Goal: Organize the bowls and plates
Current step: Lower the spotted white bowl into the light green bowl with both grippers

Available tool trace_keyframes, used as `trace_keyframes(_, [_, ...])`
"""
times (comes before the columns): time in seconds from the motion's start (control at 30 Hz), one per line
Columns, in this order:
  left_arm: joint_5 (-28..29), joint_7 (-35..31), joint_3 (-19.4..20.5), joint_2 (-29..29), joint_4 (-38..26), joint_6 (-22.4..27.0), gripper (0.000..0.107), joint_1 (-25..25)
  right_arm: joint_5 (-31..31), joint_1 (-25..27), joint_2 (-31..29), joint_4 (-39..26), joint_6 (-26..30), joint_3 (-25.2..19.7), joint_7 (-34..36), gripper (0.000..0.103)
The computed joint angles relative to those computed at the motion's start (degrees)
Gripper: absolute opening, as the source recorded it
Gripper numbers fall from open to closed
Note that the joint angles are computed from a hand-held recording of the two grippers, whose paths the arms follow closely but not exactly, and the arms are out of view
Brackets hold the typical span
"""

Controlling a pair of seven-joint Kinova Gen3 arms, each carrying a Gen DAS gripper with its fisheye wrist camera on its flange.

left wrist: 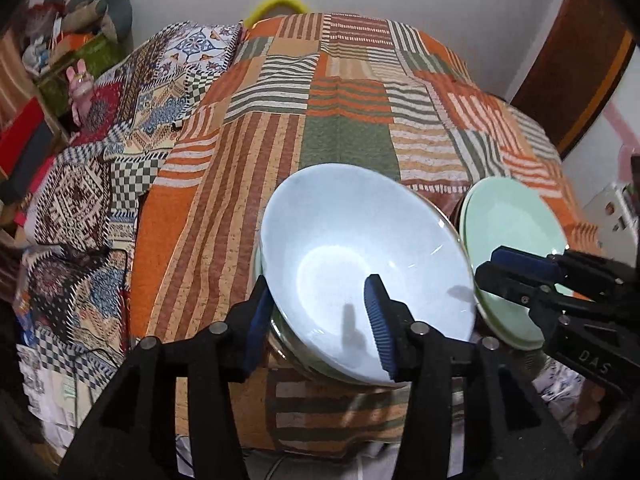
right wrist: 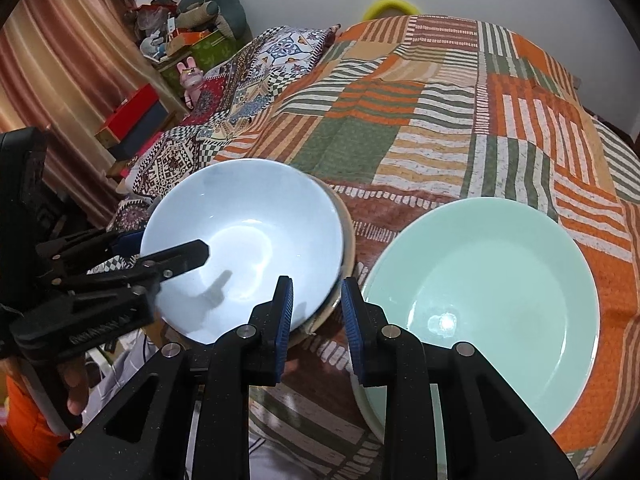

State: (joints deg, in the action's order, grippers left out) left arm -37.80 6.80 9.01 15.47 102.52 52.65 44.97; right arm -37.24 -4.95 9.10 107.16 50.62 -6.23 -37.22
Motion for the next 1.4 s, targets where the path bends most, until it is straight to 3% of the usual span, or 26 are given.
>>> trace_keyframes(0.3, [-6.6,7.2,1.1,-2.0,2.5,2.8,0.058,2.6,-0.5,0.5,0.6,-0.5,1.2,0.1,-0.2,0.027])
trace_keyframes(0.43, [-5.9,9.3,1.5,-2.9,5.1,0.1,0.058,1.0,-0.6,0.3,0.5,-0.2,0.8,-0.1,-0.1,0.032])
trace_keyframes(0.8, [-6.4,12.0,0.9,-3.2,10.5,-9.7,0.058,-1.3,0.8,-0.5,3.1,-1.6,0.6,-0.8,-3.4,0.033])
trace_keyframes(1.13, [-5.4,10.3,-0.9,-2.3,12.6,-17.6,0.058,-3.1,2.6,-1.9,4.1,-1.6,-1.9,-1.9,-5.9,0.036])
trace_keyframes(1.4, [-6.8,12.7,-2.6,-2.2,13.2,-18.4,0.057,-1.4,3.8,-2.5,6.2,-2.8,-1.9,-2.7,-8.2,0.036])
